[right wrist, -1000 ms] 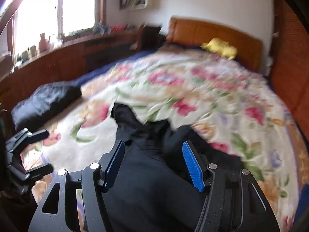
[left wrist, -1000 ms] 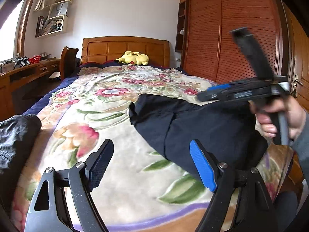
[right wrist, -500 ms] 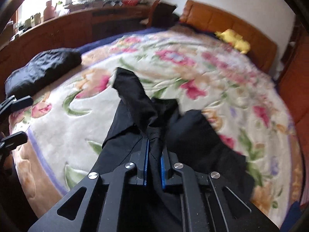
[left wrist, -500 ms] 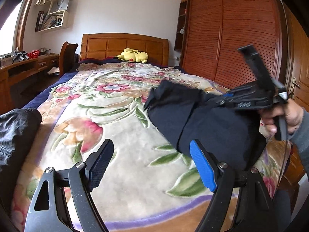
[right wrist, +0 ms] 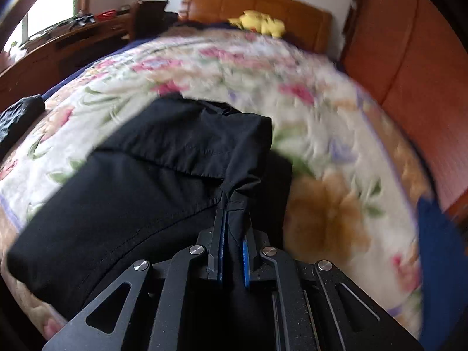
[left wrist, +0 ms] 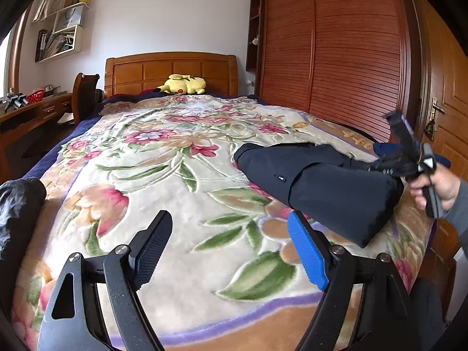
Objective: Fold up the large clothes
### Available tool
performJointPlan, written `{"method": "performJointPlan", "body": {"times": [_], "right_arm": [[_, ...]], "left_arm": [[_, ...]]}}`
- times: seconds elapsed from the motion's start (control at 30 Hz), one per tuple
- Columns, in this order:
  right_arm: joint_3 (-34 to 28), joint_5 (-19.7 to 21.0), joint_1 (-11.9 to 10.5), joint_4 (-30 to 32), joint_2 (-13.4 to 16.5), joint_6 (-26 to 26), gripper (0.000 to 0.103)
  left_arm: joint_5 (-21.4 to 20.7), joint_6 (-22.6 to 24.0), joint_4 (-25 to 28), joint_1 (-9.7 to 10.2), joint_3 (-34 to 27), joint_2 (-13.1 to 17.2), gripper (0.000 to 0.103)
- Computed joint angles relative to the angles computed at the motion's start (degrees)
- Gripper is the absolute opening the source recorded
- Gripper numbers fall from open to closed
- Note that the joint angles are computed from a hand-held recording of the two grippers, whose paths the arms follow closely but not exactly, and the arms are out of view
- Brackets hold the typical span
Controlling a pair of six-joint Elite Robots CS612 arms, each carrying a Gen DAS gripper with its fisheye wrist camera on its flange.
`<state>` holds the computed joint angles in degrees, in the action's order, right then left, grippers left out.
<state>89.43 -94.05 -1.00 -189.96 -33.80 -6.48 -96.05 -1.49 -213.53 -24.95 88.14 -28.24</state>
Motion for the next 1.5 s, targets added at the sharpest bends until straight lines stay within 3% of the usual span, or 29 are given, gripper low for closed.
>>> {"method": "performJointPlan", "body": {"times": [0.1,0.17,0.27,0.33,0.47,0.53,0.73,0.83,0.93,1.2,1.5], "right_arm": [[0.25,-0.79,0.26,-2.27,0.3,1.01,0.014],[1.5,-3.69,0.81,-4.03,-0.23,1.41,0.036],[4.2,-5.25,0.98,-9.51,-1.12,0.59,0.057],[6.27,-5.46,1.11,-13.81,-1.73,0.79,0.061],[10.35,-1.39,0.8,-20.62,-2.35,1.57,0.062],[11.31,-1.19,1.09,-22.06,-2.02,0.62,0.062],[12.13,-1.96,0.41,-19.62,-0.45,0.45,0.063],[11.94,-0.2,-0.35,-20.61,0.81,0.52,0.065],[11.67,-1.05,-0.03,-21.65,1.51,-0.53,0.065],[15.65,2.59,-1.39,-26.4,-0.32,3.8,0.065],[20.7,2.81,-2.69,-30.92,-1.43,4.79,0.066]], "left_arm": [[0.21,0.14,0.13,-0.5,-0.18,0.03,0.082],[0.54,0.26,0.14,-0.83,-0.38,0.1,0.082],[0.65,0.54,0.47,-1.22,-0.69,0.14,0.082],[0.76,0.71,0.86,-1.52,-0.88,0.18,0.082],[1.18,1.25,1.63,-2.02,-1.26,0.3,0.082],[1.39,1.24,1.86,-2.2,-1.4,0.37,0.082],[2.23,1.69,2.85,-2.56,-1.63,0.46,0.082],[2.53,1.51,3.22,-2.62,-1.83,0.53,0.082],[2.93,1.44,3.69,-2.71,-2.06,0.61,0.082],[3.39,1.87,4.91,-2.84,-2.82,0.92,0.082],[3.75,2.02,5.78,-2.9,-3.65,1.23,0.082]]}}
